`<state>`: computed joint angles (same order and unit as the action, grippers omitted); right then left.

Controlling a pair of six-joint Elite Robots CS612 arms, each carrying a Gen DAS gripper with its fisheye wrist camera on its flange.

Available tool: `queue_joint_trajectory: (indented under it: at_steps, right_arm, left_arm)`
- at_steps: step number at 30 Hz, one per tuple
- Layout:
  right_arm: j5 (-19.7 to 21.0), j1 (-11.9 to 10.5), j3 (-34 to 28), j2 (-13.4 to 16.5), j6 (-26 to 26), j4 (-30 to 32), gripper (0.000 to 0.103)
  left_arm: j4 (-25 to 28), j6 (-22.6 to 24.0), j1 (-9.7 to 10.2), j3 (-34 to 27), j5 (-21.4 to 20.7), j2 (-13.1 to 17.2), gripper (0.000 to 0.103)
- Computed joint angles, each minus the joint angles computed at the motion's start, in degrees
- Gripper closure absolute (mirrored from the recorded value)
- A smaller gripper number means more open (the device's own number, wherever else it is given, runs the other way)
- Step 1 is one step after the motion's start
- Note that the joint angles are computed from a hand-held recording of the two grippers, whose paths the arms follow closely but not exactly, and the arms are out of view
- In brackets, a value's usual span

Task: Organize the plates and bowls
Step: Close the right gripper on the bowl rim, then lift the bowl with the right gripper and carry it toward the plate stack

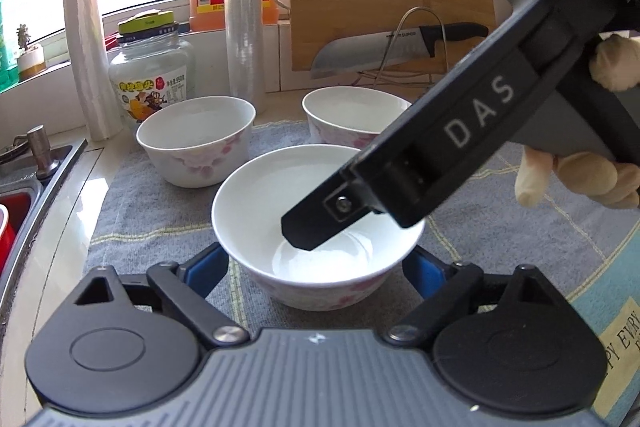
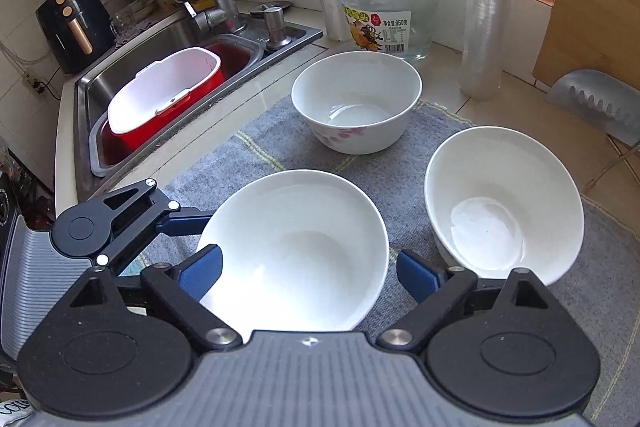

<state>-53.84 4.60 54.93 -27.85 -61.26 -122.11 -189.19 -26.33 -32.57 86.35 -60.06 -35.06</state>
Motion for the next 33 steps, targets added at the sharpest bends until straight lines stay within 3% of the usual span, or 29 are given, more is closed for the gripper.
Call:
queue_joint_trajectory:
  at_steps: [11,33]
  right_arm:
    - [-0.08,0.41,-3.38,1.57,1.31,4.5,0.021]
    - [-0.49,-0.45,-1.92,-0.22,1.03,6.73,0.022]
  left_arm:
    - [-0.57,0.67,0.19,-0.06,-0.77,0.1,0.011]
    - [1.92,2.83,-0.63,0.71,-2.25,-1.66,0.011]
